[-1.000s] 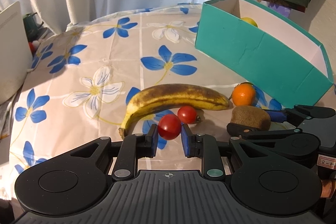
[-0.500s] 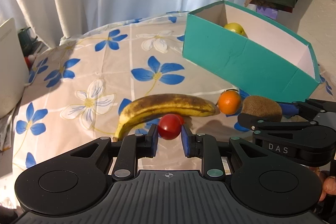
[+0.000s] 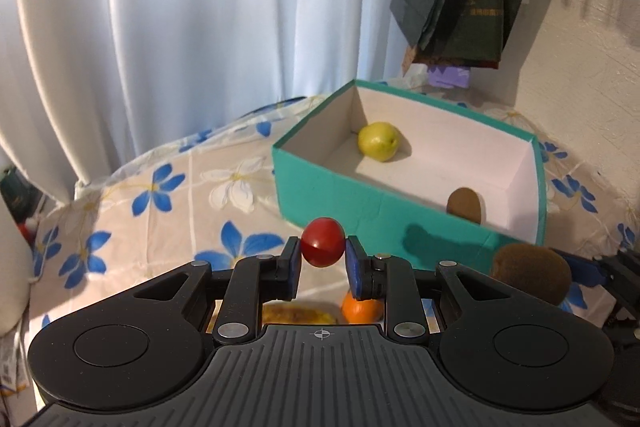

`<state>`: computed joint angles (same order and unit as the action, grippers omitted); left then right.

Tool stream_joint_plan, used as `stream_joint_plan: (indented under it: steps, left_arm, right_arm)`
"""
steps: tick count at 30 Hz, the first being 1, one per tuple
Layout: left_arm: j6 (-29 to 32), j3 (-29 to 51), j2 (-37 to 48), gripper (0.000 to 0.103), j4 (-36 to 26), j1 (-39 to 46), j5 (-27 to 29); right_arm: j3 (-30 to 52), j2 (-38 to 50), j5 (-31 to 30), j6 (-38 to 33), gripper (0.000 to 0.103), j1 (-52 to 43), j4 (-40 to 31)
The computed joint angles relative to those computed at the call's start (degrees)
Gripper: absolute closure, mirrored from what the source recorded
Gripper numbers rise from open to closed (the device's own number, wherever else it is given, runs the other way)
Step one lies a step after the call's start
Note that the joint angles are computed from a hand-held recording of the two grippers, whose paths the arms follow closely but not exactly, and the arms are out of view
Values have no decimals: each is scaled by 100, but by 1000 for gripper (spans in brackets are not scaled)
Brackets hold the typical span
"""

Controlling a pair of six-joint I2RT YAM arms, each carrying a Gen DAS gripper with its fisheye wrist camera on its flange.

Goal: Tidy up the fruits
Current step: 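Carry the tomato into the teal box and open the left gripper while the right carries the kiwi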

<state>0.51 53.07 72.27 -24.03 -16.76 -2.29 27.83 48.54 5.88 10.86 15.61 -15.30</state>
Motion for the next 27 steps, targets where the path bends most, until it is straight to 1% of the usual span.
stream_joint_plan:
  steps: [2, 5, 8, 11, 14, 20, 23, 27]
  left_arm:
    - [-67, 453, 543, 76, 70, -202, -83]
    - [-202, 1129, 1377, 76, 54, -354, 26]
    - [-252, 1648, 2178, 76, 233, -673, -267]
    - [-348, 2245, 3001, 76, 141, -887, -384]
    - [-330, 2680, 3652, 76, 143, -1124, -653]
    - [-277, 3232, 4447, 76, -19, -1311, -779]
    - [-220, 3318, 4611, 76, 23, -1377, -958]
    - [-205, 3505, 4797, 74, -63, -1360, -993]
  right_arm:
    - [-43, -286, -1, -20, 40, -230, -144]
    - [-63, -595, -46, -35, 40, -647, -351]
    - [-103, -885, -183, -131, 40, -1158, -547]
    - [-126, -1031, -364, -238, 40, -1659, -646]
    - [-160, -1139, -513, -306, 40, -2067, -698]
    - [-202, -1161, -736, -431, 40, -2663, -680]
    - [-237, -1033, -828, -462, 40, -2863, -525]
    - [-233, -900, -866, -477, 40, -2964, -399]
